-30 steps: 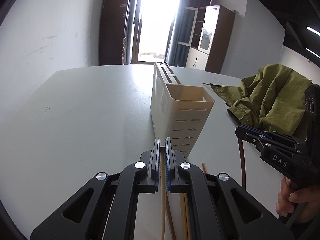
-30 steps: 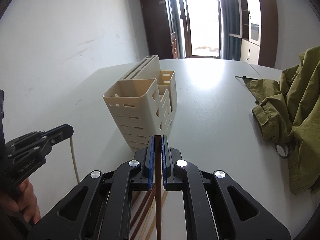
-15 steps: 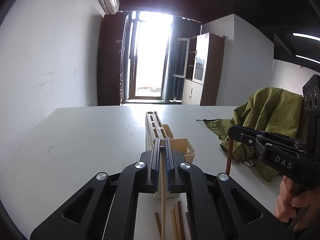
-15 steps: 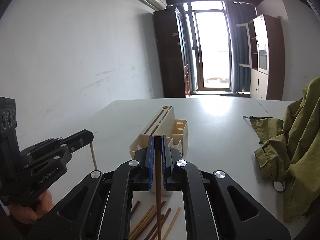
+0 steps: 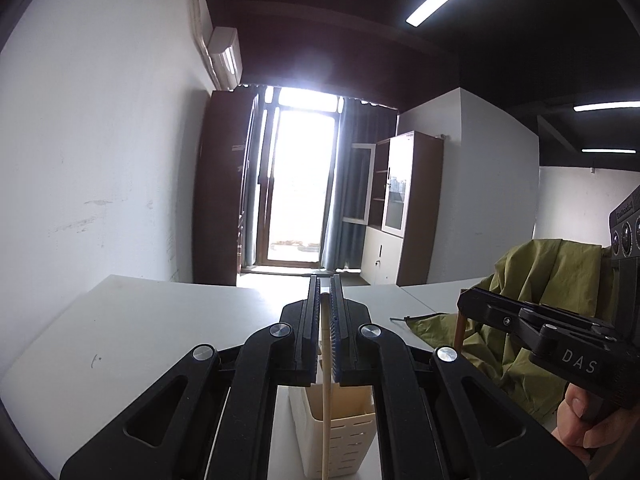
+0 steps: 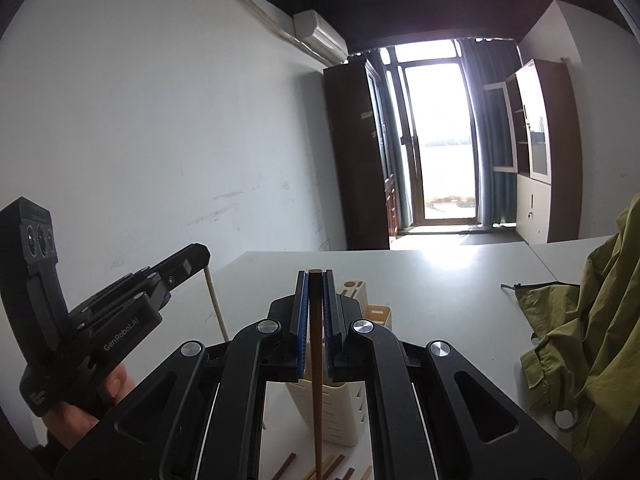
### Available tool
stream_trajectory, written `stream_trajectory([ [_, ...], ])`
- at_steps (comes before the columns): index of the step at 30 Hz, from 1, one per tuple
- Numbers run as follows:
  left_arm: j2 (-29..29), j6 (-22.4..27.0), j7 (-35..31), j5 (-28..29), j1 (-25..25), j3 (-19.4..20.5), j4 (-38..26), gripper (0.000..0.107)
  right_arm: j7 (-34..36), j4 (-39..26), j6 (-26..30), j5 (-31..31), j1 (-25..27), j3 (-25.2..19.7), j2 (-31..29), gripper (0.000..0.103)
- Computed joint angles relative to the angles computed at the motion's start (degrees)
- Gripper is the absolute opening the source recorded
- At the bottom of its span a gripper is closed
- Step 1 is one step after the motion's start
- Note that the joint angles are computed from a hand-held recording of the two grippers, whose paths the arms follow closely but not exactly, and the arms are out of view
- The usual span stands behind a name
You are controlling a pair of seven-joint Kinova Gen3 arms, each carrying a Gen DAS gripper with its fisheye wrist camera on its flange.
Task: Organize utensils
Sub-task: 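Lift both held chopsticks and carry them above the white utensil holder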
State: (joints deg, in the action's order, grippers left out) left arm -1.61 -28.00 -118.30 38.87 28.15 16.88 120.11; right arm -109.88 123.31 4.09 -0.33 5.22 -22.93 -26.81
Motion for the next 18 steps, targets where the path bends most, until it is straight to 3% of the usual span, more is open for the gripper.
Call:
stream_trajectory([
  [3,0.92,-6.99,-1.37,0.45,1.25,1.04,1.11,0.004,0.87,0.93,-4.13,0.08,-1.98,1.87,0.63,0.007],
  [9,3.07,-19.94,4.59,-5.18,3.94,0.54,3.88,0.004,3.71,4.09,-14.92,-2.1,-6.21,6.07,0.7,0.007],
  [13,3.69,-22.34,8.49,-7.09,4.37,-0.31,4.09,0.004,2.79,5.88,-21.67,0.9,-14.89,14.07,1.88,0.007],
  [18,5.38,-23.39,11.75,-10.52,4.31,-1.08,3.63,0.004,4.8,7.73,-30.11,0.6,-17.5,16.68,3.1,0.007],
])
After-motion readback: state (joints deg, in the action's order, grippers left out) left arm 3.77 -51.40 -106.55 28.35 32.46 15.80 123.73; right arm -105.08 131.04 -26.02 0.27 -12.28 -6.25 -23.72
